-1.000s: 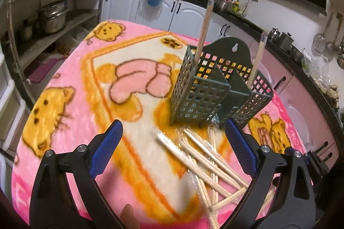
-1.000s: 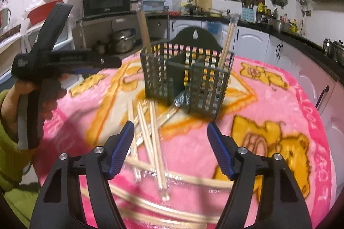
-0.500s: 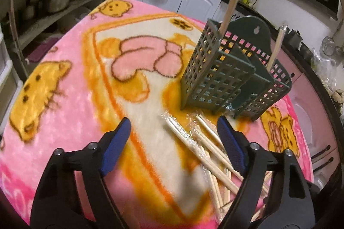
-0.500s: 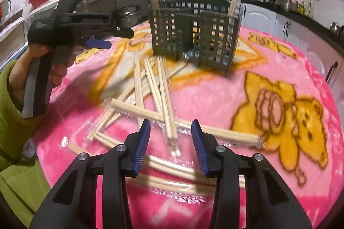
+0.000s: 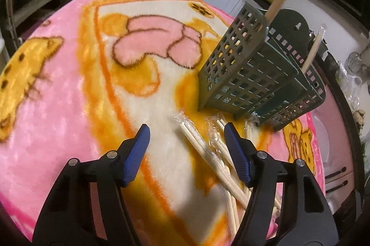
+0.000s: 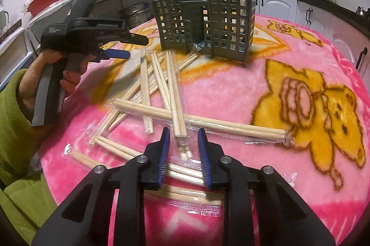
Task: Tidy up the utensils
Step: 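Grasp a wrapped chopstick with the left tool while the right tool grasps another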
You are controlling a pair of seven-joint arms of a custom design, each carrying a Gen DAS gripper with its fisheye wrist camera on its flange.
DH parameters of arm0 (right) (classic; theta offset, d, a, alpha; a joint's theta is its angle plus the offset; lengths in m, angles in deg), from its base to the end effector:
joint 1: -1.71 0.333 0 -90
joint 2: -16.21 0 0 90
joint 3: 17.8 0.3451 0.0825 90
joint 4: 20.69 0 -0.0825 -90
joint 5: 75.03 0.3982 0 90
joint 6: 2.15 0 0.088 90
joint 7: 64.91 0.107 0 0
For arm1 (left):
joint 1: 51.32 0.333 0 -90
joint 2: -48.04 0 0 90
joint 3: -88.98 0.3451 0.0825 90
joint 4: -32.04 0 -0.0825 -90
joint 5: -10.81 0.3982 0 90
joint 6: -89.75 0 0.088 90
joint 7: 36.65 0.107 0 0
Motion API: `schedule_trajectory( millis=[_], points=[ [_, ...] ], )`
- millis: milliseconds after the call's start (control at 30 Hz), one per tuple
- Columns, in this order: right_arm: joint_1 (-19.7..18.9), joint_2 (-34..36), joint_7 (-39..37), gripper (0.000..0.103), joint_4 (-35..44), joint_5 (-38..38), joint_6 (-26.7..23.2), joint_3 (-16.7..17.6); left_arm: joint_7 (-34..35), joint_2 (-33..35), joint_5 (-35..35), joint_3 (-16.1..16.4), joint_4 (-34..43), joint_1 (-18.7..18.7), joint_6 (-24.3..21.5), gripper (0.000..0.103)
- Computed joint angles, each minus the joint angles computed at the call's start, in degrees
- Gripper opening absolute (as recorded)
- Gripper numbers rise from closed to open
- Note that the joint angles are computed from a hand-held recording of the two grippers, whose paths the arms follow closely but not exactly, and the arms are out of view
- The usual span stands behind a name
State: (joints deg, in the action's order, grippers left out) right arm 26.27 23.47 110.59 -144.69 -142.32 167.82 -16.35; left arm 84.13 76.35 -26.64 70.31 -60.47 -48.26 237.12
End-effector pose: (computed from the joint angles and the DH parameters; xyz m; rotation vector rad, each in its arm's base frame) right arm 0.5004 0.3136 0.4047 -1.7643 1.6575 -0.5625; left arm 0.7284 -0.1510 0.4193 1.7732 -2.2978 1.1492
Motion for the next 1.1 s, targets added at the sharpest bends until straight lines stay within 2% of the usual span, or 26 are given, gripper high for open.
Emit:
schedule_trajectory(
  millis=[267, 300, 533, 600, 733, 900, 1000, 1100],
  points=[
    [-0.2, -0.4, 4.3, 0.015, -0.2, -3.7, 1.3, -0.5, -3.0, 1.9, 0.4, 0.2, 2.4, -0.3, -1.7, 0.052],
    [-0.2, -0.5, 5.5, 0.012, -0.1, -4.8, 1.2, -0.5, -3.4, 2.1, 0.6, 0.3, 2.8, -0.4, -1.7, 0.047],
    [-1.4, -1.8, 14.1, 0.011, 0.2, -13.1, 1.0, 0.4, -5.9, 3.3, 2.4, 0.4, 4.1, -0.9, -1.4, 0.038],
    [-1.9, -2.2, 15.4, 0.011, 0.2, -14.5, 0.8, 0.9, -6.4, 3.6, 3.1, 0.5, 4.4, -1.0, -1.1, 0.032],
    [-2.4, -2.5, 15.7, 0.011, 0.7, -15.1, -0.4, 2.0, -6.9, 4.2, 3.5, 0.1, 5.0, -0.6, -1.3, 0.022],
    [-2.4, -2.5, 15.3, 0.011, 1.3, -15.1, -1.7, 2.6, -6.2, 4.5, 3.6, -0.3, 5.2, 0.0, -1.4, 0.015],
    [-2.3, -2.7, 15.4, 0.011, 1.8, -15.4, -2.4, 2.7, -4.7, 4.1, 2.2, -1.2, 4.7, 0.9, -1.5, 0.009],
    [-2.3, -2.9, 15.6, 0.011, 2.4, -16.2, -2.9, 2.8, -1.9, 2.8, -0.4, -2.2, 3.4, 2.0, -0.8, 0.008]
  ],
)
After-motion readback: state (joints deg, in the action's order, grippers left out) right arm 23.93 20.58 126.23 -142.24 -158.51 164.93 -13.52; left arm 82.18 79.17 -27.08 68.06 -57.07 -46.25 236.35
